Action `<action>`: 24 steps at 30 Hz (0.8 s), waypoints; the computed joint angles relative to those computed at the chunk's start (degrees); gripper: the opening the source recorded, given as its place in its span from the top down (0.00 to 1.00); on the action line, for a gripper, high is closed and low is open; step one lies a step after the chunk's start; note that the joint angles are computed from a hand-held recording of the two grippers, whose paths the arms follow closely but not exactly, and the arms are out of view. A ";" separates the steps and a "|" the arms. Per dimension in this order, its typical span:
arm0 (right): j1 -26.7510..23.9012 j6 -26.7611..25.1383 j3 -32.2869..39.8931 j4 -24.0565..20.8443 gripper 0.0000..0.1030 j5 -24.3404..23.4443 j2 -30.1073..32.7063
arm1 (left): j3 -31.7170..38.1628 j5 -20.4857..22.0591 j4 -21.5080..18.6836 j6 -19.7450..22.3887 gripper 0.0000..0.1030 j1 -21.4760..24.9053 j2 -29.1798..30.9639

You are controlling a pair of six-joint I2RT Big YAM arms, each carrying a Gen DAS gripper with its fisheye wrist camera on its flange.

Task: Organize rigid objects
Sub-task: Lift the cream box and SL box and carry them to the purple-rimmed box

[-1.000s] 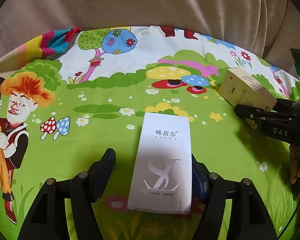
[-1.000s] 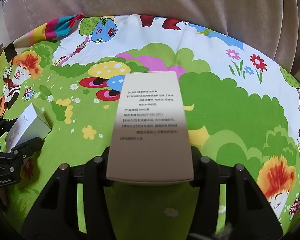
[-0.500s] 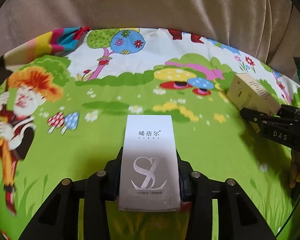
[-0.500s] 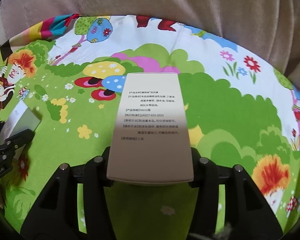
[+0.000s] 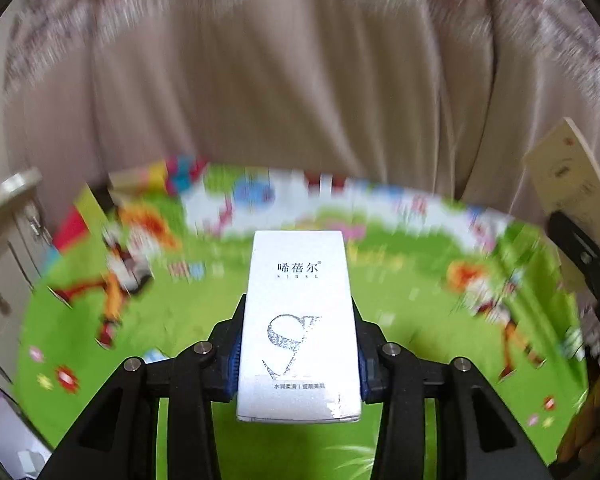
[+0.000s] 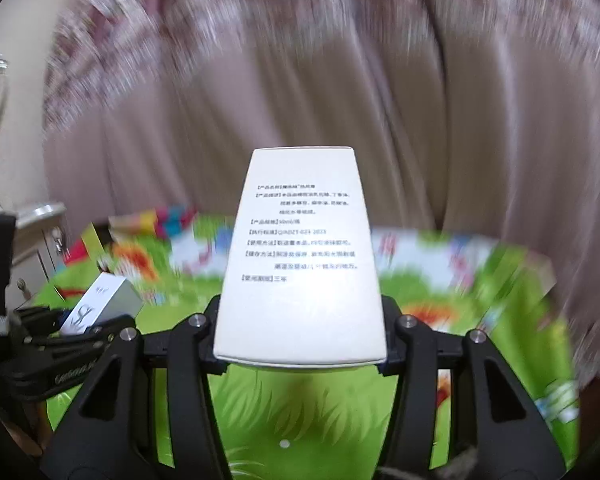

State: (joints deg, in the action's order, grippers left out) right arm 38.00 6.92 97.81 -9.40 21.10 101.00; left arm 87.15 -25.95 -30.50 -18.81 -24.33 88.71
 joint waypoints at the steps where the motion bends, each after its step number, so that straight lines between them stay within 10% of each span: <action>1: 0.98 -2.91 -4.68 6.81 0.47 2.22 -3.35 | -1.73 -1.81 3.37 0.70 0.59 -1.04 -2.25; 9: 5.41 -14.95 -18.20 32.19 0.47 9.94 -12.84 | -12.24 -13.45 31.10 16.49 0.58 -7.94 -13.06; 24: 9.49 -20.44 -19.21 34.97 0.47 7.57 -14.86 | -18.45 -18.09 29.15 18.06 0.58 -11.56 -20.78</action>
